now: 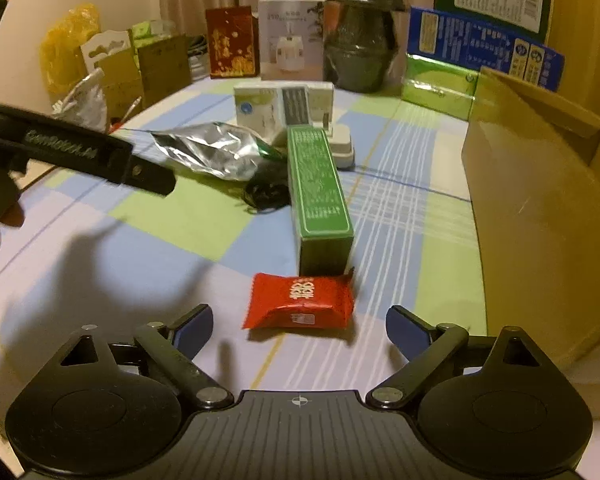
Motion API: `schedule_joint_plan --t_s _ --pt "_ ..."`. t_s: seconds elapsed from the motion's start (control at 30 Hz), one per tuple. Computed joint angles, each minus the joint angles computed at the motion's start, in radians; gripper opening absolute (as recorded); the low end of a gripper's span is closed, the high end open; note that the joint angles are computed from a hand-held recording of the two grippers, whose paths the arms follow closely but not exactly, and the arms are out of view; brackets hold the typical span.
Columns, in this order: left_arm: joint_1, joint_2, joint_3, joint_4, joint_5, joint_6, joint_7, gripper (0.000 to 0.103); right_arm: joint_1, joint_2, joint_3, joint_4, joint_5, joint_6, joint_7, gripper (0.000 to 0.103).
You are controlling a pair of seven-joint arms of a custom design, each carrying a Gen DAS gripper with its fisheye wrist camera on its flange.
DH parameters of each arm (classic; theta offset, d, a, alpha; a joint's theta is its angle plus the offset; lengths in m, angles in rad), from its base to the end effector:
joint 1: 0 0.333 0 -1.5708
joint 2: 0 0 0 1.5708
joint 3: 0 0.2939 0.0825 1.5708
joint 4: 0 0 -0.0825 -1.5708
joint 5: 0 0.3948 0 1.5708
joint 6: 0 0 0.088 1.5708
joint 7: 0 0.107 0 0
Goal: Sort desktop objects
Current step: 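Move both grippers back toward the red candy packet and green medicine box, then grasp the red candy packet with right gripper while left grasps the green medicine box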
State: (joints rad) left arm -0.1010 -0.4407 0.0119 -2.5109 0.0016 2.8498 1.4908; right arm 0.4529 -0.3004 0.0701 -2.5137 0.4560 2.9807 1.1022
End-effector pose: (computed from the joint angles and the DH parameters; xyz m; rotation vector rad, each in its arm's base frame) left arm 0.4713 -0.0419 0.5031 -1.7783 1.7953 -0.7970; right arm 0.4400 0.2192 0.4463 -2.1140 1.1487 -0.4536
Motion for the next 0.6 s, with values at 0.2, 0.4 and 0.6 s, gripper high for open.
schedule_joint_plan --t_s 0.2,0.4,0.6 --pt "-0.049 0.051 0.048 0.027 -0.097 0.003 0.075 0.102 0.005 0.056 0.0 0.025 0.019 0.037 0.004 0.084" --pt "-0.03 0.09 0.027 0.059 -0.129 -0.039 0.09 0.102 -0.071 0.095 0.076 0.022 -0.126 0.12 0.109 0.074" --pt "-0.016 0.094 0.009 0.06 -0.129 -0.048 0.105 0.102 -0.022 0.084 0.029 0.018 -0.107 0.106 0.125 0.061"
